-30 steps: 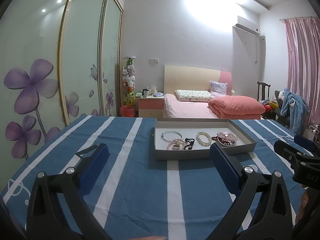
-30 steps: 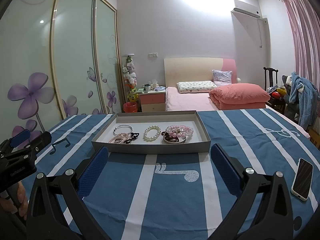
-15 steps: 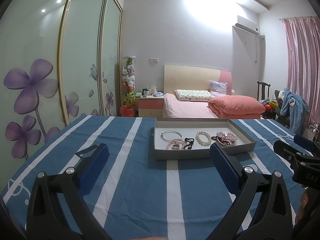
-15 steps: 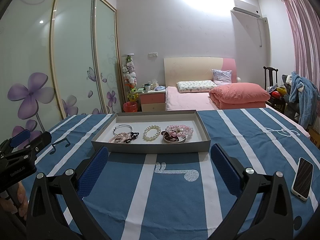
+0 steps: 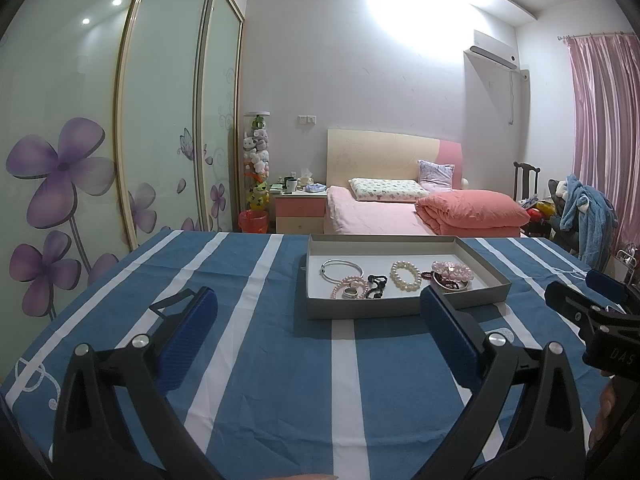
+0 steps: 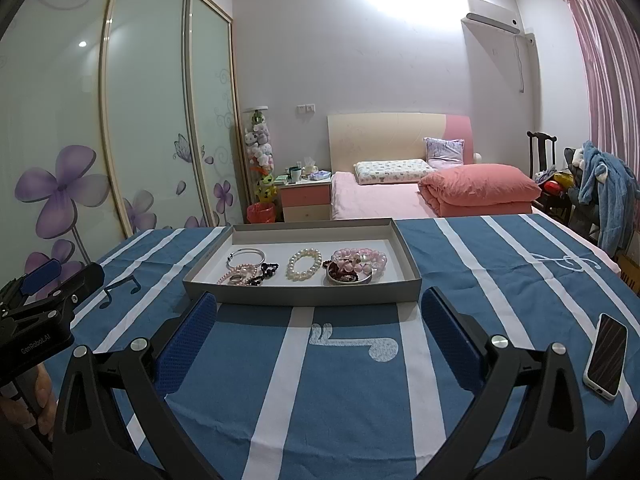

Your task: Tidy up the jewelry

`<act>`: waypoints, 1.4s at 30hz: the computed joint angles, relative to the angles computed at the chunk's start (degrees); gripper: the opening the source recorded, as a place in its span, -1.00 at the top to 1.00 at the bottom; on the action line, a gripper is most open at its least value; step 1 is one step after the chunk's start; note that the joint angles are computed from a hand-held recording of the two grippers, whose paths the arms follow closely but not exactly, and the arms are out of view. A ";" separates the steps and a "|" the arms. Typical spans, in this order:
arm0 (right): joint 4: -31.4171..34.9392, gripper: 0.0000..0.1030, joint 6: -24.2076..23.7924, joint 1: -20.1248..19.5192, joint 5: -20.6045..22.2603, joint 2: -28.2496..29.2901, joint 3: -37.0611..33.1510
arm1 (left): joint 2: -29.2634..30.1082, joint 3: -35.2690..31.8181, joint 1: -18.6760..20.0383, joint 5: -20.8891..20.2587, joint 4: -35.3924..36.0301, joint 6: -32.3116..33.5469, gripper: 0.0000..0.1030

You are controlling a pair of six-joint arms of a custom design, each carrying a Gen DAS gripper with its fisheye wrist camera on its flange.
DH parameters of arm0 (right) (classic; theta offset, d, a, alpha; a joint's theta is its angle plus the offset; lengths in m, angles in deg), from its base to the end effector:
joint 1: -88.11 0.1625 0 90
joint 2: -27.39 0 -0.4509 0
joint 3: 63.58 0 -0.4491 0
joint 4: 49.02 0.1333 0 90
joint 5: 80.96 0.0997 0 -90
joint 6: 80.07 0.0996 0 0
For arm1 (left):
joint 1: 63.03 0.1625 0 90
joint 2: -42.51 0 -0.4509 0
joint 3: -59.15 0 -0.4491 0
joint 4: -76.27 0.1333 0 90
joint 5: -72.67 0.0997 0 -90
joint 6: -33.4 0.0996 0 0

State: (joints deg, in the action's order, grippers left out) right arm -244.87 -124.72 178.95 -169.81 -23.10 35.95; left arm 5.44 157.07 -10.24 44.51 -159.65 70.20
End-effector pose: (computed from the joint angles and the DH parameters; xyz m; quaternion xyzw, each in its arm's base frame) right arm 0.1458 -0.7171 0.2002 0.3445 -0.8093 0.4446 0.1693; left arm -0.2073 -0.6386 0.1374 0.1031 0.7139 -0.5813 0.3766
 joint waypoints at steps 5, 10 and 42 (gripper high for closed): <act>-0.12 -0.97 -0.02 -0.08 0.07 0.00 0.14 | 0.00 -0.01 -0.01 0.00 0.01 0.05 -0.92; -0.04 -0.97 -0.03 -0.09 0.09 0.01 0.04 | -0.02 0.01 -0.05 0.09 -0.07 0.03 -0.92; -0.28 -0.97 0.28 -0.36 0.16 0.03 0.48 | 0.90 -0.63 -0.14 0.64 -0.81 0.58 -0.92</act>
State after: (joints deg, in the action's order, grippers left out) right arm -245.15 -124.44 178.58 -169.65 -23.07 36.42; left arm 6.34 156.44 -10.37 45.15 -160.46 70.78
